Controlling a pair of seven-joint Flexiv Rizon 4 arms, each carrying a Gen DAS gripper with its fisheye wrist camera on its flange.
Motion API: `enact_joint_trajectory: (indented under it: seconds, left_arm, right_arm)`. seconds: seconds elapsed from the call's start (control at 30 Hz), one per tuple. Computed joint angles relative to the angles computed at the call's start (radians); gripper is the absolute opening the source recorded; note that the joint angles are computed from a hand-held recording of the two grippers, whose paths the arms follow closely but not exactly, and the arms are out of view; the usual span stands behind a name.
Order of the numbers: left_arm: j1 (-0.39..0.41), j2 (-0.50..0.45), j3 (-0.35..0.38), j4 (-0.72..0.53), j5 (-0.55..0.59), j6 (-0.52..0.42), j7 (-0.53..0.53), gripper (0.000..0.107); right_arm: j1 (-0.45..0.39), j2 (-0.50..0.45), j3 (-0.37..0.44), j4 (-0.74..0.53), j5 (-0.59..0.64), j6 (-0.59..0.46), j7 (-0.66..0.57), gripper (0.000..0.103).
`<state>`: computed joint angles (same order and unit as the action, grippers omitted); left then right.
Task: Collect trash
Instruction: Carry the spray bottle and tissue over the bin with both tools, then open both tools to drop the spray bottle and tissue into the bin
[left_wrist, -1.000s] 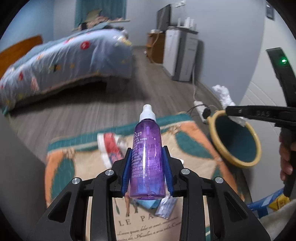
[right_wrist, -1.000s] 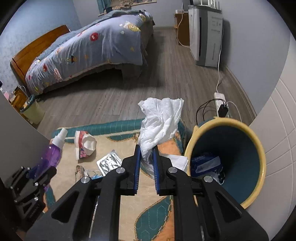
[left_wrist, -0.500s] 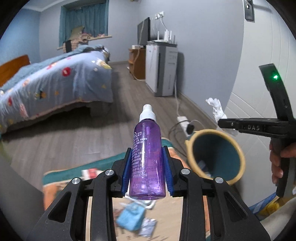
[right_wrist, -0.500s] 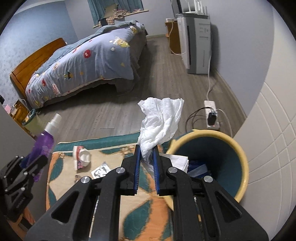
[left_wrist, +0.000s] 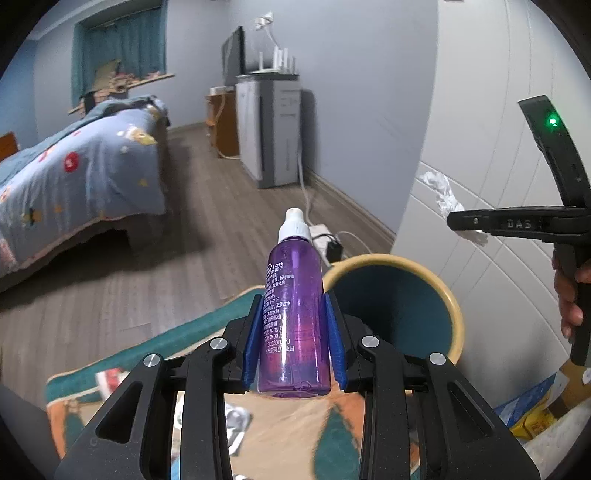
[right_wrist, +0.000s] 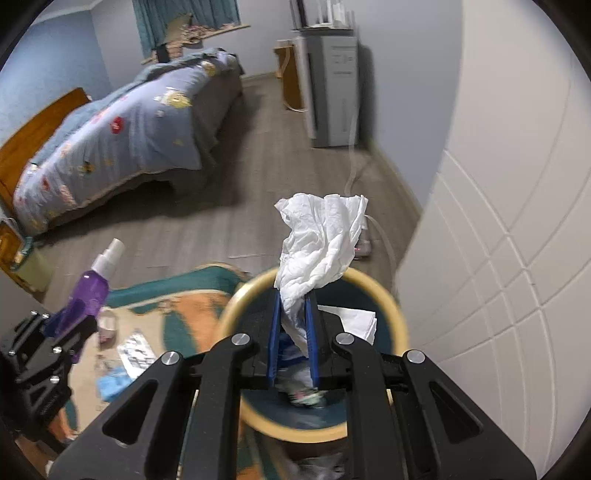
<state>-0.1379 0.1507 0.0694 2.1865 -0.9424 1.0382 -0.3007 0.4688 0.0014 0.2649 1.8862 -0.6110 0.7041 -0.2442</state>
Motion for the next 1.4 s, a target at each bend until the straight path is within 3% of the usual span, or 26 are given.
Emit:
enact_joint_trajectory:
  seconds: [0.13, 0.6, 0.9, 1.13, 1.23, 1.37, 1.4]
  left_arm:
    - [-0.022, -0.013, -0.022, 0.009, 0.006, 0.013, 0.004, 0.033]
    - [-0.091, -0.048, -0.069, 0.054, 0.053, 0.062, -0.007, 0.033]
    - [-0.089, -0.095, -0.089, 0.066, 0.169, 0.032, -0.109, 0.033]
    - [-0.082, -0.112, -0.090, 0.062, 0.182, 0.054, -0.131, 0.034]
    - [-0.075, -0.110, -0.088, 0.061, 0.185, 0.056, -0.150, 0.038]
    - [-0.067, -0.099, -0.080, 0.059, 0.158, 0.068, -0.147, 0.057]
    - [-0.066, -0.097, -0.078, 0.059, 0.158, 0.072, -0.147, 0.061]
  right_arm:
    - [-0.027, 0.010, -0.010, 0.055, 0.055, 0.046, 0.013, 0.012]
    - [-0.040, -0.013, -0.021, 0.105, -0.036, 0.011, 0.076, 0.012]
    - [-0.045, -0.022, -0.023, 0.116, 0.019, 0.026, 0.043, 0.012]
    - [-0.040, -0.036, -0.024, 0.116, 0.062, 0.030, 0.012, 0.012]
    - [-0.037, -0.045, -0.026, 0.114, 0.075, 0.035, 0.005, 0.012]
    - [-0.030, -0.059, -0.028, 0.101, 0.078, 0.018, -0.008, 0.015]
    - [-0.028, -0.061, -0.028, 0.098, 0.085, 0.015, -0.013, 0.023]
